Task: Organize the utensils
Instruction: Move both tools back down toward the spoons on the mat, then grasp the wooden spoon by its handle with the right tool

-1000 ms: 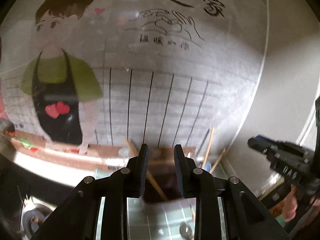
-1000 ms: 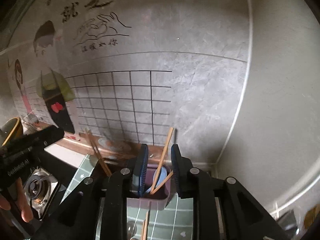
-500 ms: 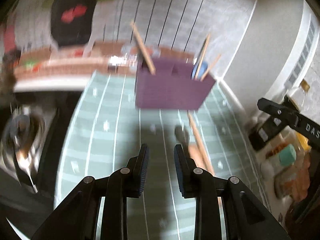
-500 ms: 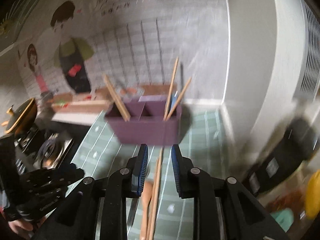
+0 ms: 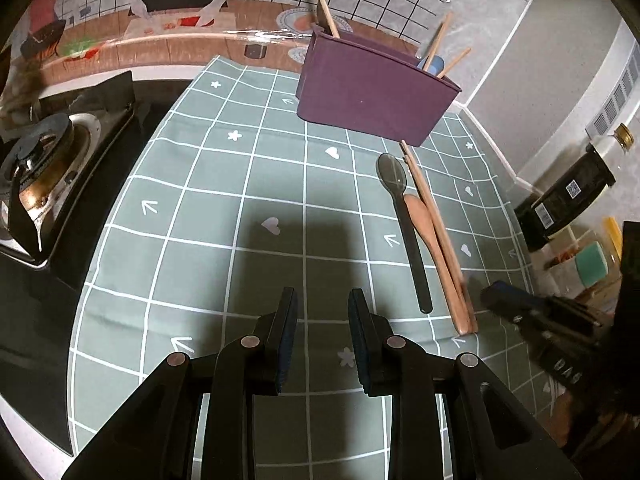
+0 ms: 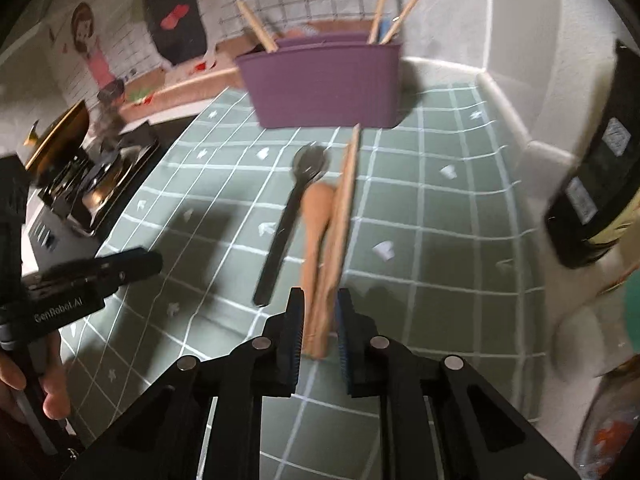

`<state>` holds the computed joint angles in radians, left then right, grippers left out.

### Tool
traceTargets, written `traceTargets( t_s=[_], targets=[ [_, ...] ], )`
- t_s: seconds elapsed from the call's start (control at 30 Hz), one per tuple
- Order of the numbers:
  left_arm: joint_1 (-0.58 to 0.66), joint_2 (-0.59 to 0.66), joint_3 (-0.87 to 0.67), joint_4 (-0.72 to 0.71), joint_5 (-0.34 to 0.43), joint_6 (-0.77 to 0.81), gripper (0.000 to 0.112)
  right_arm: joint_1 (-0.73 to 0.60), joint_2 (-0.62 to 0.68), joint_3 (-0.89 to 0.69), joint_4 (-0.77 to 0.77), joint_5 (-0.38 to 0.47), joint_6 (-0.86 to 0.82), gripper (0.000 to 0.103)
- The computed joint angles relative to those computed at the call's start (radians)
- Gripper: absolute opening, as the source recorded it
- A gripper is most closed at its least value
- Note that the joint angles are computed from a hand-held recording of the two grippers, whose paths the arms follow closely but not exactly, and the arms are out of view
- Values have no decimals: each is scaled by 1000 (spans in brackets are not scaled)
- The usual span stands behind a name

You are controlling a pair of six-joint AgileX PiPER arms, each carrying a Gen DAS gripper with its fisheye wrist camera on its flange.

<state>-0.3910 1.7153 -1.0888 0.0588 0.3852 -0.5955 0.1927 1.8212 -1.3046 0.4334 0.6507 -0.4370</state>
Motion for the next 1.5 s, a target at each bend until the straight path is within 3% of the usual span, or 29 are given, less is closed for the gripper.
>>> traceTargets(
  t_s=[0.23, 0.5, 0.87, 1.13, 1.5],
  targets=[
    [14, -23, 1, 34, 1, -1, 27, 60, 95, -104, -63, 0, 55, 15],
    [-4, -97, 60, 241, -34, -135, 27, 91, 171, -178, -140, -30, 147, 15],
    [33, -61, 35, 13, -43, 46, 27, 75, 175, -200, -125, 3, 153, 15],
    [24, -66, 35, 76, -31, 2, 27, 92, 218, -256, -126, 10, 154, 15],
    [64, -82, 38, 46, -31, 38, 29, 143, 315, -392, -330, 23, 293, 17]
  ],
)
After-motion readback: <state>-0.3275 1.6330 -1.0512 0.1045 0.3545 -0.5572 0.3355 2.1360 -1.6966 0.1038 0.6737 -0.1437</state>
